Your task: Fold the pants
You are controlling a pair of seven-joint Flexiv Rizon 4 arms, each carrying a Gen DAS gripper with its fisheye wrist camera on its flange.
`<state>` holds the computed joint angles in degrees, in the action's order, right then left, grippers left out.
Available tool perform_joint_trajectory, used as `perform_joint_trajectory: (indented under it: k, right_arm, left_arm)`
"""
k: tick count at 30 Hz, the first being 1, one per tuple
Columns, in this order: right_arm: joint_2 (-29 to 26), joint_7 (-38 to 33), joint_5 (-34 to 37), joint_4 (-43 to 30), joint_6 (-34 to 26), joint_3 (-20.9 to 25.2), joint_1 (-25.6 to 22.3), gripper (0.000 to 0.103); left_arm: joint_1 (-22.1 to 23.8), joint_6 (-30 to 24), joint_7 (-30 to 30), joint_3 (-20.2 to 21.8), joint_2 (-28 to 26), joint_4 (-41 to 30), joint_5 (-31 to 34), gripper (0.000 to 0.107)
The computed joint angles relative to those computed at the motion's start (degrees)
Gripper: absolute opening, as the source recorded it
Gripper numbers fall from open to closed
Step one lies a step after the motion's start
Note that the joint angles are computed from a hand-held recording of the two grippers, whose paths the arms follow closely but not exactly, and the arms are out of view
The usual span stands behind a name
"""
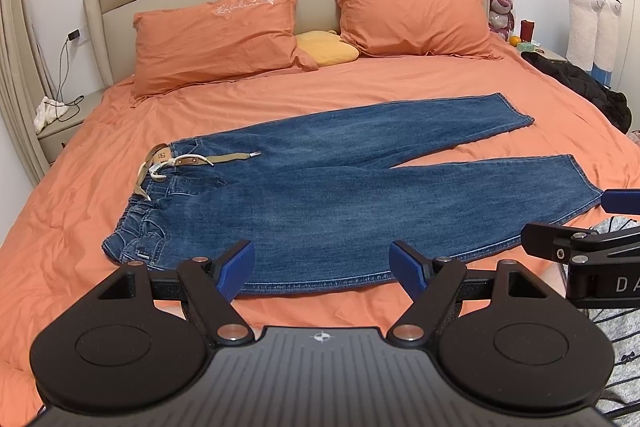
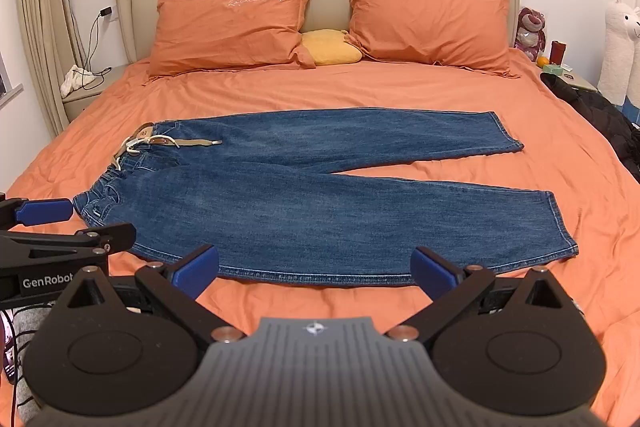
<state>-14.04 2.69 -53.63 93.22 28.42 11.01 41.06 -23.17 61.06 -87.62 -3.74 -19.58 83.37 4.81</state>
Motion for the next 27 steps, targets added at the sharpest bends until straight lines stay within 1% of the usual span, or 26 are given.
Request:
perform_joint_trajectory:
  k: [19, 25, 27]
  right_arm:
    - [0.0, -0.4, 0.1, -0.1, -0.6, 0.0, 0.0, 0.098]
    - [0.8, -1.5, 0.2, 0.5, -2.8, 0.0, -0.6, 0.098]
    - [1.5, -1.9, -0.4, 1.4, -2.7, -0.1, -1.3, 0.098]
  left_arm:
    - [0.1, 0.1, 0.6, 0.0, 0.0, 0.1, 0.1, 0.09]
    - [1.2, -2.0, 3.8, -0.3, -1.2, -2.4, -0.7, 0.09]
    - [1.6, -2.6, 5.4, -0.3, -1.9, -3.6, -0.8, 0.09]
